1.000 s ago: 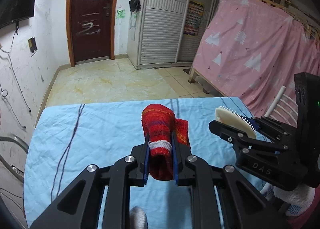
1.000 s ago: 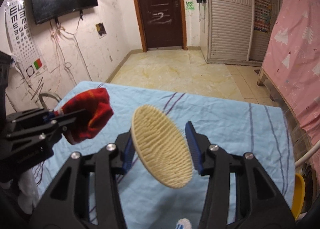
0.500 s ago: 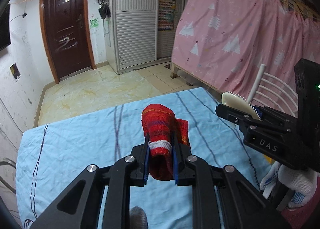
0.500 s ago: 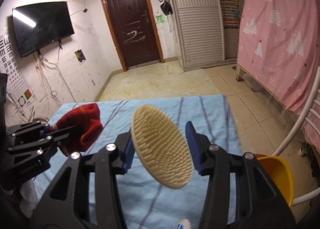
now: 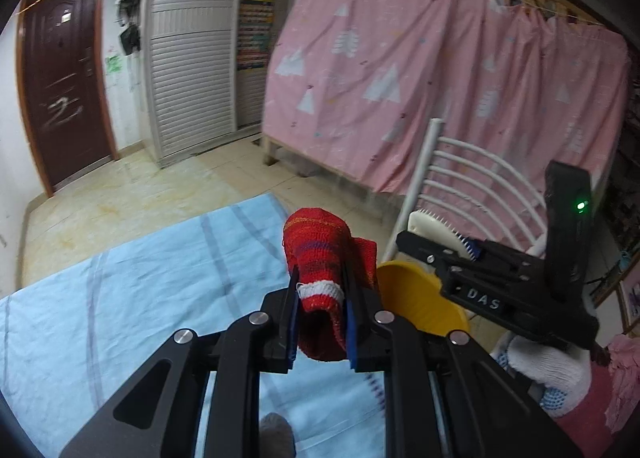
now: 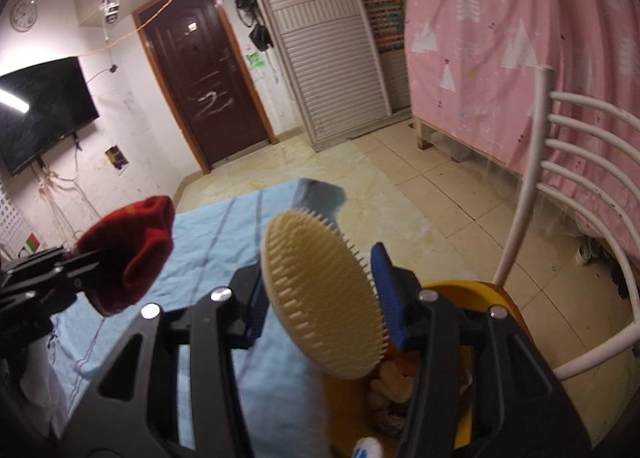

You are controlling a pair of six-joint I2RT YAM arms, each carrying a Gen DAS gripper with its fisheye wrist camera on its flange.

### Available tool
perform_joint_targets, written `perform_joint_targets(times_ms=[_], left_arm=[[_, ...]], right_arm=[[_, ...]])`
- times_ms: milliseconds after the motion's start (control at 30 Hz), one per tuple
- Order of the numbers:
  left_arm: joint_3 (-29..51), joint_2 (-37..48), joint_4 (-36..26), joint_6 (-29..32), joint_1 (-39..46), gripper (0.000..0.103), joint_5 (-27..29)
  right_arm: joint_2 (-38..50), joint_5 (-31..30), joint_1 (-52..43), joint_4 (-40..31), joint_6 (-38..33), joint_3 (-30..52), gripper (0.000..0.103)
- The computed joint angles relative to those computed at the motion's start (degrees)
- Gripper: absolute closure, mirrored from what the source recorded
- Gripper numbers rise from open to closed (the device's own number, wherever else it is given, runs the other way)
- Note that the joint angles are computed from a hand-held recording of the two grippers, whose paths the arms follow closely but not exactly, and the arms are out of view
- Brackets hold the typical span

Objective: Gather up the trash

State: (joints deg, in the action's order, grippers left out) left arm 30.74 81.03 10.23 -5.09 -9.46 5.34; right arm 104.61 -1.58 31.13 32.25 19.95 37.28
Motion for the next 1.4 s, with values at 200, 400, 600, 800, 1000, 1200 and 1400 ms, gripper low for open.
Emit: perform_joint_targets(times_ms=[200, 400, 600, 800, 1000, 1200, 1400], left_arm=[[4.48, 7.73, 2.42, -2.69, -7.66, 0.094, -3.21], [9.66, 14.59, 1.89, -3.53, -12.66, 0.094, -5.70], [13.29, 18.76, 0.88, -3.24, -14.85, 0.094, -7.05], [15.16, 20.16, -0.66, -2.28, -15.94, 0.077, -5.28], [11.62, 17.01, 1.17, -2.29, -15.62, 0.056, -5.08], [6.43, 10.61, 1.59, -2.90, -12.85, 0.056, -3.42], [-0.83, 0.82, 1.79, -2.81, -8.76, 0.056, -2.79]], right_arm=[[2.67, -4.00, -6.37, 3.85, -0.49, -2.65, 0.057], [7.60, -7.33, -10.57, 6.57, 0.16, -2.24, 0.054], [8.81, -8.85, -13.96, 10.11, 1.42, -3.78, 0.035], [5.85, -8.64, -15.77, 12.45, 3.00, -6.90, 0.035], [2.02, -5.72, -13.11, 12.03, 4.20, -9.32, 0.035], [-1.11, -3.03, -9.16, 9.67, 4.07, -9.49, 0.028], [-4.19, 1.21, -3.13, 5.57, 3.53, -7.82, 0.019]])
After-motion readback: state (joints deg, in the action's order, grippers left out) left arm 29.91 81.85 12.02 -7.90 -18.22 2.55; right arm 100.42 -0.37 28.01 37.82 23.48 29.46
